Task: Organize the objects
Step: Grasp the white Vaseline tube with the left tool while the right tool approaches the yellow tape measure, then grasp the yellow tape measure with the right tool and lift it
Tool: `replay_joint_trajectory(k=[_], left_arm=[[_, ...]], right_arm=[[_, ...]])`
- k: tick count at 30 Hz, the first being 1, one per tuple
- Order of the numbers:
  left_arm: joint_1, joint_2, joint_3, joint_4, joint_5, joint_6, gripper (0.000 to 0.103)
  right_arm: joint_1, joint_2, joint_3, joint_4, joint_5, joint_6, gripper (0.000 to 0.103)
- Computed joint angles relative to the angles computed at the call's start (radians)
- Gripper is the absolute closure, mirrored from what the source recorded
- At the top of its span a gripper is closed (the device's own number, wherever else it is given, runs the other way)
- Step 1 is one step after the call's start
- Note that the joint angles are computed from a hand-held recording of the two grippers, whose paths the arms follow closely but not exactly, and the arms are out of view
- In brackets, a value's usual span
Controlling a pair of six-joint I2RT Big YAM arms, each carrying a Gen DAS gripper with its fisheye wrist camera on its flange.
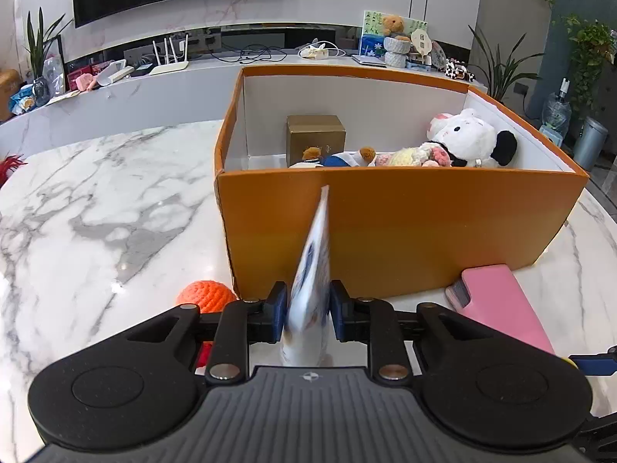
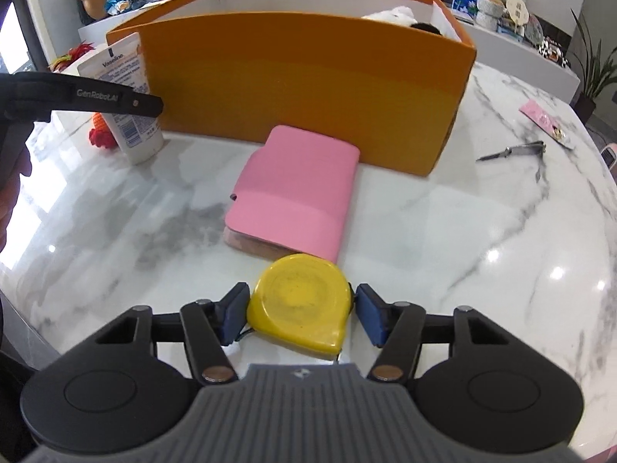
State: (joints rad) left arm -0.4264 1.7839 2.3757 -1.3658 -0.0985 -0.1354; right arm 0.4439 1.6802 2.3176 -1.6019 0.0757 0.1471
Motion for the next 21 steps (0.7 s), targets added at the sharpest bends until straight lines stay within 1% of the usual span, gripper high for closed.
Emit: replay_joint_trajectory(k=[3,7,12,16,18,21], left_arm=[[-0.001,-0.005,0.015,-0.006,0.006,-0.005,0.08],[0.005,-0.004,0.028,-0.027,0.032,-0.022,0.08],[0.009,0.011,0.073,-0.078,0.047,-0.044,0.081],[0.0,0.018,0.103,-0.109,0.05,-0.034,0.081],[-0.007,0.016,0.107,-0.12,0.039,-0.026,0.081],[-0.013,0.012,0.104,-0.125,0.039,-0.015,0.081]], right_arm=[[-0.006,0.002,0.007,-0.005,-0.019,0.009,0.041],[-0.004,0.001,0.011,-0.002,-0.011,0.014,0.041],[-0.003,0.0,0.021,-0.007,-0.011,0.015,0.041],[0.002,0.0,0.032,-0.004,-0.02,0.01,0.041],[0.005,0.003,0.04,-0.006,-0.022,0.009,0.041],[0.009,0.004,0.045,-0.005,-0.025,0.008,0.041]])
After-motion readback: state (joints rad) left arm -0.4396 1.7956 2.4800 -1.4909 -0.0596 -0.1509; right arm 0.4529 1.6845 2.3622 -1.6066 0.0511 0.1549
